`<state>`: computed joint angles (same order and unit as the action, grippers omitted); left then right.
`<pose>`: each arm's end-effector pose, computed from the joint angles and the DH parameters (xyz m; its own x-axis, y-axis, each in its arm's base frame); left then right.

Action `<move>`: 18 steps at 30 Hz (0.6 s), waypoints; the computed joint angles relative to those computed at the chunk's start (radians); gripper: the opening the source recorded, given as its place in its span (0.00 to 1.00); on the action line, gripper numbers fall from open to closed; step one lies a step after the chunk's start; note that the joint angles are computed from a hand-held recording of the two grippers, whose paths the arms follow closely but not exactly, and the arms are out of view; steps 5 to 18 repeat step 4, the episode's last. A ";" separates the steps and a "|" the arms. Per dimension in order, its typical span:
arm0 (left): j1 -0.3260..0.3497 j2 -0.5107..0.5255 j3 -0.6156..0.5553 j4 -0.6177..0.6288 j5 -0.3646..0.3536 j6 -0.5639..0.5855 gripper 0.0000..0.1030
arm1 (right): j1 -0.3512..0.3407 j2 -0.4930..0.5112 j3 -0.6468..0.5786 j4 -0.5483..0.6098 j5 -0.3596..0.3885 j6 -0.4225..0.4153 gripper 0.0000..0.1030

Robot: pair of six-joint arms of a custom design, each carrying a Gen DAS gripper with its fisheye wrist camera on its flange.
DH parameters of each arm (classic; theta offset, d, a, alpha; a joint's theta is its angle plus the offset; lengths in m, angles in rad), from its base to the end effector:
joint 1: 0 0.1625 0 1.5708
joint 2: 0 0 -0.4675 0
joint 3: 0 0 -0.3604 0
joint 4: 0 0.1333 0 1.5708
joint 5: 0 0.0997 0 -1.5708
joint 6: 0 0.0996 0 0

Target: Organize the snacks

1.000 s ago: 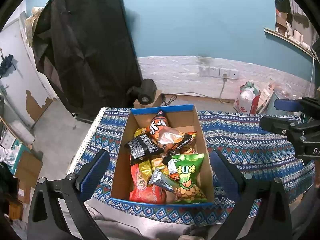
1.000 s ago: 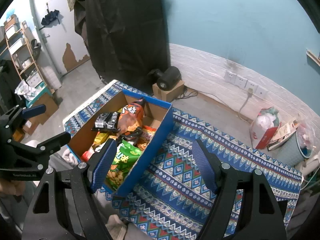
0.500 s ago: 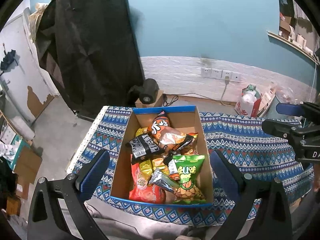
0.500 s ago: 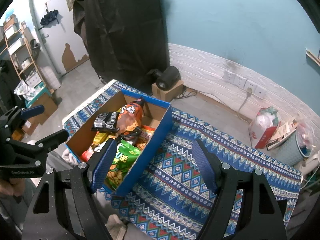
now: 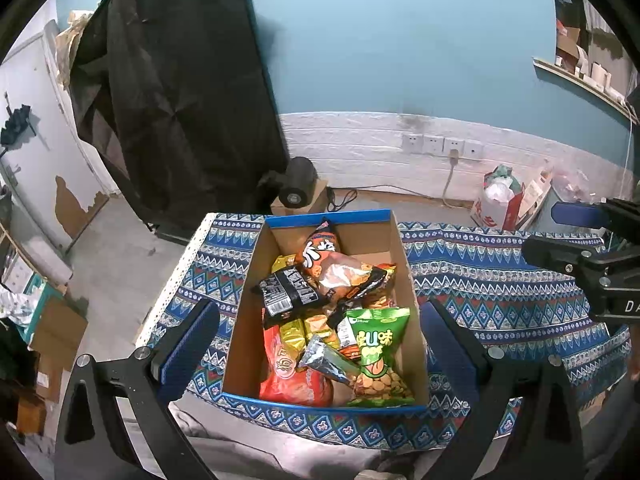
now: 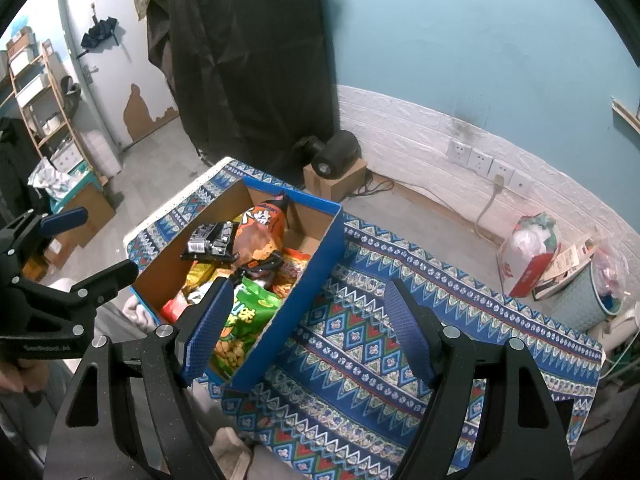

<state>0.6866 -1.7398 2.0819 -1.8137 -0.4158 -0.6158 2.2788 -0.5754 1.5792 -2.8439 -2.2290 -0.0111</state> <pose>-0.1332 -0.3993 0.4525 -0.5964 -0.0625 -0.8003 0.5208 0.7285 -0.4450 0.5121 -0.4869 0.0635 -0.6998 -0.3989 0.5926 -0.6347 0.7279 -0.2595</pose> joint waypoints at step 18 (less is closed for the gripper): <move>0.000 0.001 -0.002 0.012 0.004 -0.006 0.98 | 0.000 0.001 -0.001 0.000 0.000 -0.001 0.75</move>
